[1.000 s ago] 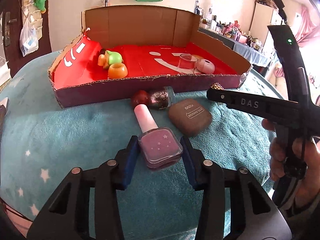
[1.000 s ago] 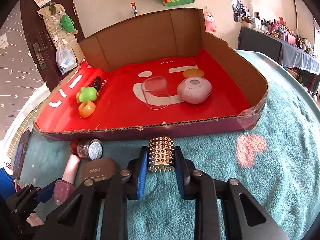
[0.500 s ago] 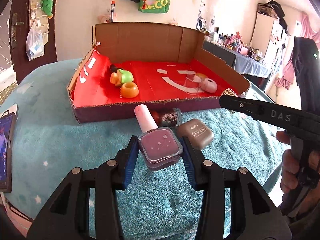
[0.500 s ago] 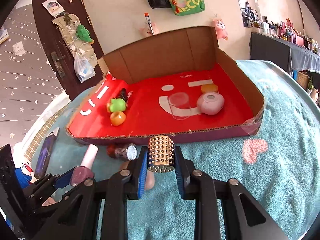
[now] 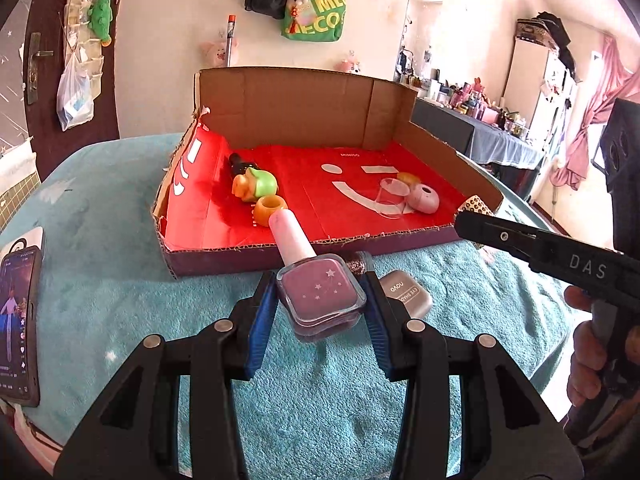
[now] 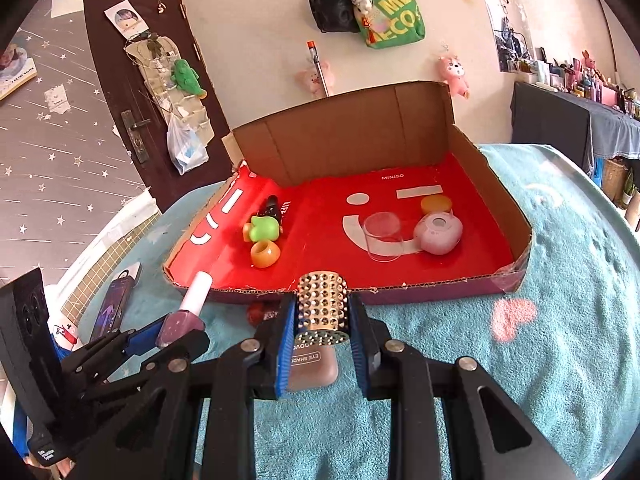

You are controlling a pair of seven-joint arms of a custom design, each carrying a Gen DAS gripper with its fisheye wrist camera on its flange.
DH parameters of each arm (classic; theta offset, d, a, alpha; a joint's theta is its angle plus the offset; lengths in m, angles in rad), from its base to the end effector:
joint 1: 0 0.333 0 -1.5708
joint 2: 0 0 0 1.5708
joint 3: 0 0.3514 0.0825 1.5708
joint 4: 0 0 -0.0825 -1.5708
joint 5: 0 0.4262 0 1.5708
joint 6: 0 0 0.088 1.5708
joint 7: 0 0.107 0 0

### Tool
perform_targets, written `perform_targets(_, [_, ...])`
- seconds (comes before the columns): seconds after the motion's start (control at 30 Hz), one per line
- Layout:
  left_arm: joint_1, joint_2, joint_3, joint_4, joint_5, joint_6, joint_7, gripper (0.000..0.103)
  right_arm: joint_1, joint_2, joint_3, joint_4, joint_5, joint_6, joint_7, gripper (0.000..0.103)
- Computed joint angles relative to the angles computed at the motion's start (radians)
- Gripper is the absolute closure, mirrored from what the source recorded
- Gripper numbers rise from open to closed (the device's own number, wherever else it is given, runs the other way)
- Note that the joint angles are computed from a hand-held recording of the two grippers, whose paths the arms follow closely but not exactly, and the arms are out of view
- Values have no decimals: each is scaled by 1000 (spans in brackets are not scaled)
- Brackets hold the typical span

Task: Organize rigid objects
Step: 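Lift the lilac nail polish and gold cylinder toward the red box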

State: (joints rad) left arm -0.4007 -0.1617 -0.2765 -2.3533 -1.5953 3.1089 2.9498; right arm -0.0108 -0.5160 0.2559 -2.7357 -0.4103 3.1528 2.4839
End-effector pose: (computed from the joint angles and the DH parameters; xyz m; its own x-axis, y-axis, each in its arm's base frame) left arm 0.4468 -0.2550 0.4473 -0.5357 -0.8311 0.1495 -0.5638 0.2202 -0.7960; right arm 0.4029 0.1424 0.4771 -0.0891 -0.9579 -0.2728 -0.6045 0.2697 -0.7495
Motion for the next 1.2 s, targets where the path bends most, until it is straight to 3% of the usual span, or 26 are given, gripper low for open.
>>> perform_targets(0.33, [10, 8, 7, 12, 15, -16, -9, 63, 15, 3, -13, -1, 9, 3, -13, 76])
perform_targets(1.2, [17, 54, 39, 46, 199, -71, -168, 63, 10, 42, -11, 17, 19, 18, -33, 76])
